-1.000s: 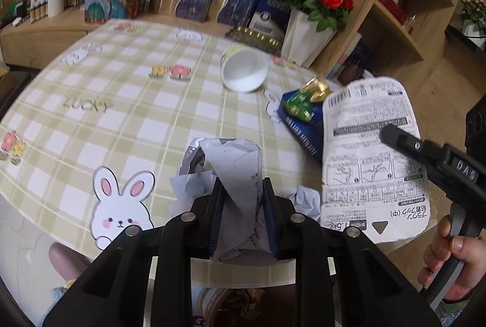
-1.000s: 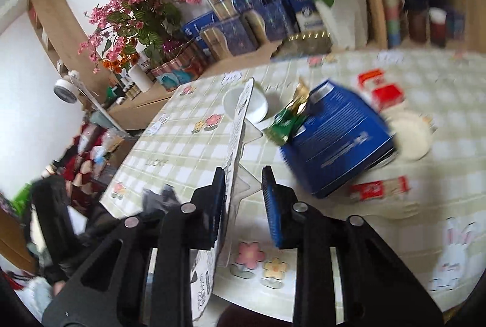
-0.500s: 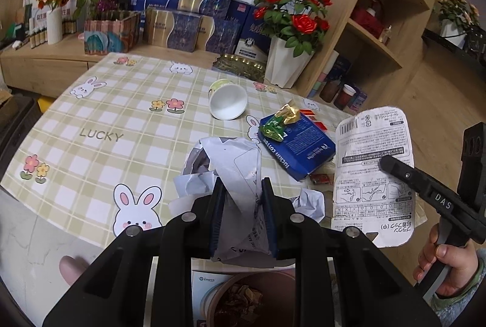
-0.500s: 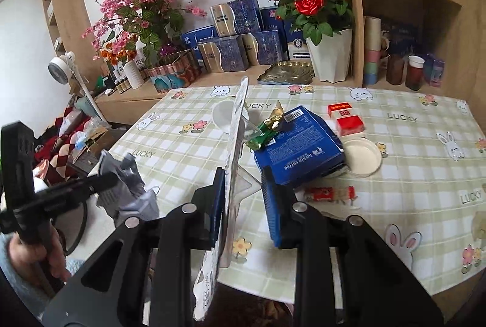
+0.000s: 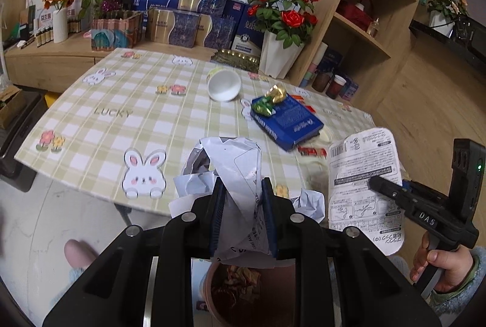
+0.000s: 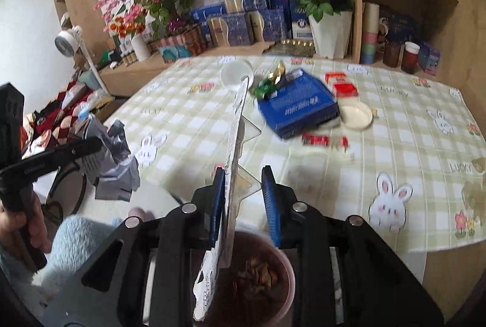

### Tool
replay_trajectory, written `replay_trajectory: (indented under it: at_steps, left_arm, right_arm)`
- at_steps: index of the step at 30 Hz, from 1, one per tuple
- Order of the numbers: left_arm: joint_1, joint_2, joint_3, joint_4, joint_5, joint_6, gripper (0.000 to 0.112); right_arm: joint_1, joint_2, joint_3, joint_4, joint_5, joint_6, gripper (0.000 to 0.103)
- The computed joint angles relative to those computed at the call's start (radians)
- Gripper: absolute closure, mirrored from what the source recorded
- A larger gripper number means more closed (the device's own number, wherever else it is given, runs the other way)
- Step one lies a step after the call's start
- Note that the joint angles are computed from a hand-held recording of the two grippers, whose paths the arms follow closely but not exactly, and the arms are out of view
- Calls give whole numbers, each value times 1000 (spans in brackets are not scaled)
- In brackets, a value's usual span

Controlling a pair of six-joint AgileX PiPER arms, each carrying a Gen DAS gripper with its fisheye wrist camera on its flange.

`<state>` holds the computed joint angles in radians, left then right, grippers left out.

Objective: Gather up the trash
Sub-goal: 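Lower the printed sheet into the brown bin and open the right gripper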

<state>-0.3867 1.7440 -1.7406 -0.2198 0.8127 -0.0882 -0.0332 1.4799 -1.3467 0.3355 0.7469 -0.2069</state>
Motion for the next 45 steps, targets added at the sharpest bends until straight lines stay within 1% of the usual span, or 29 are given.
replay_trajectory:
  at_steps: [4, 7, 11, 14, 17, 24, 28, 34, 39, 42, 43, 44, 45]
  left_arm:
    - [-7, -64, 114, -4, -32, 4, 88]
    - [-12, -96, 170, -6, -45, 7, 88]
    - [-21, -115, 214, -1, -57, 3, 88]
    - [-26, -117, 237, -1, -64, -5, 88]
    - [-31, -117, 252, 0, -64, -10, 88]
    - [-27, -106, 252, -2, -65, -14, 87]
    - [-21, -103, 261, -17, -66, -2, 87]
    - [-17, -101, 264, -23, -63, -4, 87]
    - [-16, -102, 269, -30, -65, 4, 87]
    - [-20, -100, 268, -28, -64, 3, 87]
    - [-20, -100, 268, -28, -64, 2, 87]
    - [-20, -100, 268, -28, -64, 2, 87]
    - [-21, -100, 268, -27, -65, 1, 87]
  right_arm:
    - [18, -53, 121, 10, -19, -3, 75]
    - [40, -79, 196, 6, -37, 6, 75]
    - [57, -63, 246, 7, -44, 3, 75]
    - [54, -41, 273, 35, -45, -11, 75]
    - [71, -25, 291, 5, -49, 16, 75]
    - [126, 40, 298, -141, -41, 155, 75]
    - [136, 65, 299, -191, -32, 195, 75]
    - [117, 90, 301, -175, -20, 192, 75]
    - [125, 102, 300, -195, -3, 206, 75]
    - [119, 108, 301, -179, 6, 196, 70]
    - [119, 107, 301, -170, 8, 189, 64]
    - [121, 105, 302, -166, 5, 185, 55]
    - [123, 100, 304, -161, 1, 178, 50]
